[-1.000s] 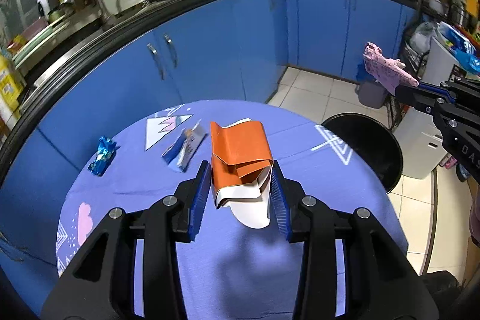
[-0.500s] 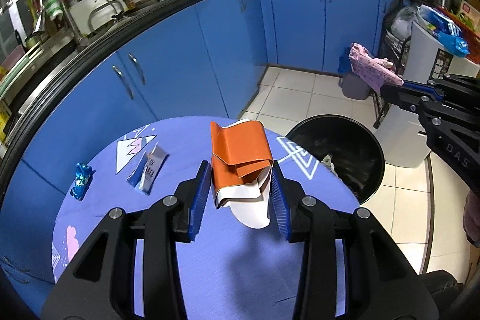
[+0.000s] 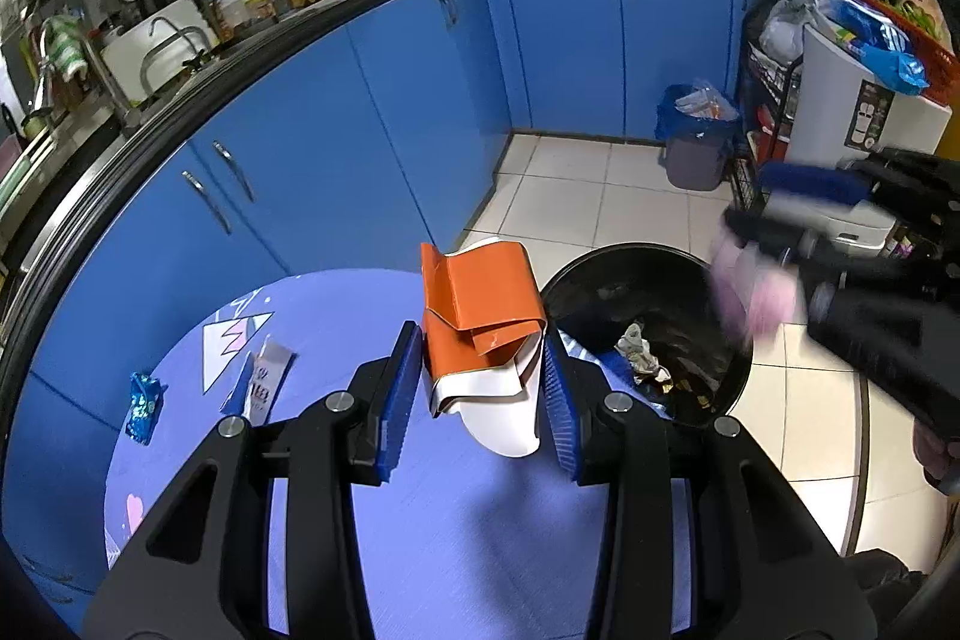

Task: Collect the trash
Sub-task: 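Open the right gripper to drop the pink wrapper into the bin, then open the left gripper to drop the snack cup into the bin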

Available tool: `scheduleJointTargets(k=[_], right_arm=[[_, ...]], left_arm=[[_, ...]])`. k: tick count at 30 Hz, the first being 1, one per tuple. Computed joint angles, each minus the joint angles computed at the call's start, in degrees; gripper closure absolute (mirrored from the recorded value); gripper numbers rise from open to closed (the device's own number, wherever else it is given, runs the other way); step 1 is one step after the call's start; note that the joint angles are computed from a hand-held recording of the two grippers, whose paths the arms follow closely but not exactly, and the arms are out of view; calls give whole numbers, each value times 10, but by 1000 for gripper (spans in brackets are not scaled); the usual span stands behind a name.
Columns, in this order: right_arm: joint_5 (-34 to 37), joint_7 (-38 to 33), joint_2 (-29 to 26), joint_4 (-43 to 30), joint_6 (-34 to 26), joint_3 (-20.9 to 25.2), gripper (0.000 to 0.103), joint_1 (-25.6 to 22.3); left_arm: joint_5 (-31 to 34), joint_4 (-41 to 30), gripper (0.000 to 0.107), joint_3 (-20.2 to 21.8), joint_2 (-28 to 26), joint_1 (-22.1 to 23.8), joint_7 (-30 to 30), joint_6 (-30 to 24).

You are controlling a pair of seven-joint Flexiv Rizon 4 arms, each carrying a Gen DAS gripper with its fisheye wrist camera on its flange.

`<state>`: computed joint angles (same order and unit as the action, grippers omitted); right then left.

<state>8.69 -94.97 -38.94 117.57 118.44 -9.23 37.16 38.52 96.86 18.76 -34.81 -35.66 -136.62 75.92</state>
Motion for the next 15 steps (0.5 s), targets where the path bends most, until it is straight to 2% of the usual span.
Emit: scheduleJointTargets(k=[1, 2, 6, 15], right_arm=[[18, -3, -10, 1, 33, -10, 15, 9], [25, -8, -14, 2, 50, -10, 15, 9], [71, -26, -27, -11, 38, -43, 15, 34], [83, -10, -44, -25, 29, -45, 15, 2]], left_arm=[[-2, -4, 66, -3, -2, 2, 4, -2], [-4, -10, 66, -7, -6, 4, 9, -4], [-21, -29, 66, -23, -20, 12, 35, -8], [-68, -89, 64, -42, -62, 14, 106, -13]])
